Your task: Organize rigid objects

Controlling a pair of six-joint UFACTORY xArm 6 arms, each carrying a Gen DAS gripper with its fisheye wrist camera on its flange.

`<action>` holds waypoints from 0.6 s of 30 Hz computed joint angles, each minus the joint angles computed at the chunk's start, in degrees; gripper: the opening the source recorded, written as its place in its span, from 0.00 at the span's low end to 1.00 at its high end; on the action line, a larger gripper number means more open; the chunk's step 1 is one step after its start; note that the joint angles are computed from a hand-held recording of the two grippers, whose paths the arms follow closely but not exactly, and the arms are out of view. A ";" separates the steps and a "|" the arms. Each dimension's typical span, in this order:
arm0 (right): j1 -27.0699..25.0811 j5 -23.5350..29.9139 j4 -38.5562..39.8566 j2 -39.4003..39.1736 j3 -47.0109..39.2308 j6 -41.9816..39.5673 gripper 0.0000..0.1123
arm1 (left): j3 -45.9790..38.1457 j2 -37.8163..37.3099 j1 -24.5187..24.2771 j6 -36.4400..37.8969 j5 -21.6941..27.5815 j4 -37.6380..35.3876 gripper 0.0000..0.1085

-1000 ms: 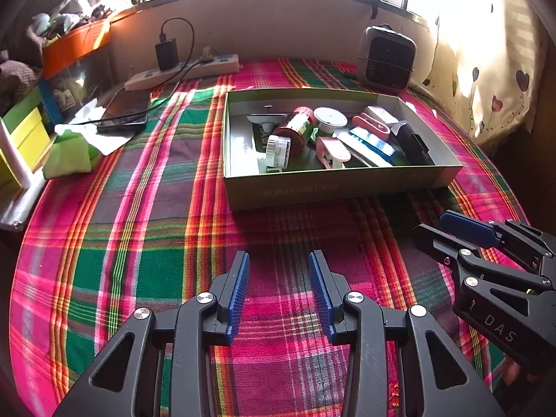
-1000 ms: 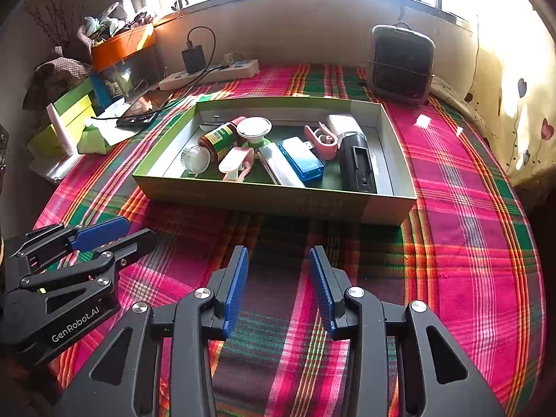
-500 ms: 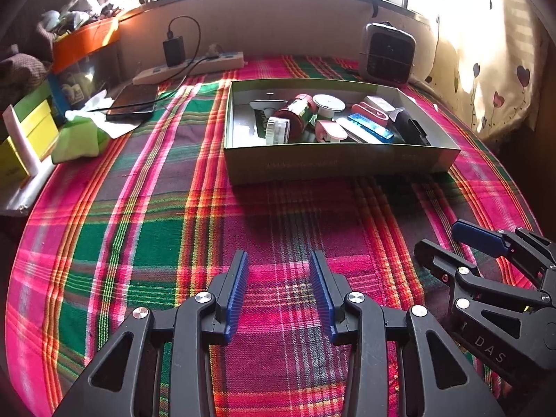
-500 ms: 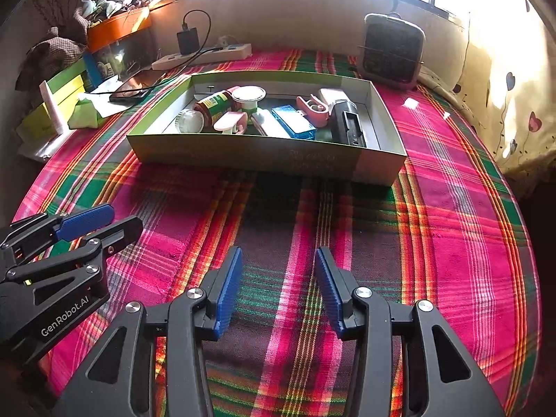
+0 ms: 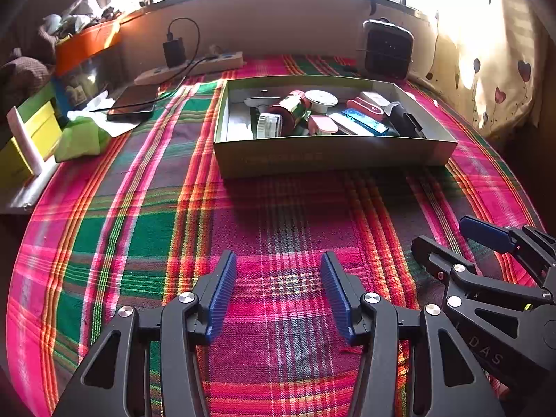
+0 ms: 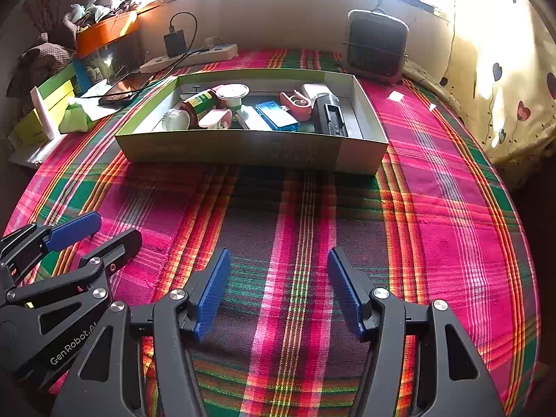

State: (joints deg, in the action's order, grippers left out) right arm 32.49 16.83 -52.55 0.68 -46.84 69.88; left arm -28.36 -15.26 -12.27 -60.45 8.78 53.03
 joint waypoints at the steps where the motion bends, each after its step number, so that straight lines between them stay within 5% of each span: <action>1: 0.03 0.15 -0.04 0.01 -0.03 0.03 0.54 | -0.02 0.01 0.04 -0.02 0.05 0.16 0.46; 18: 0.05 -0.21 0.26 0.29 -0.11 -0.16 0.58 | -0.06 -0.02 -0.13 -0.23 0.30 0.39 0.47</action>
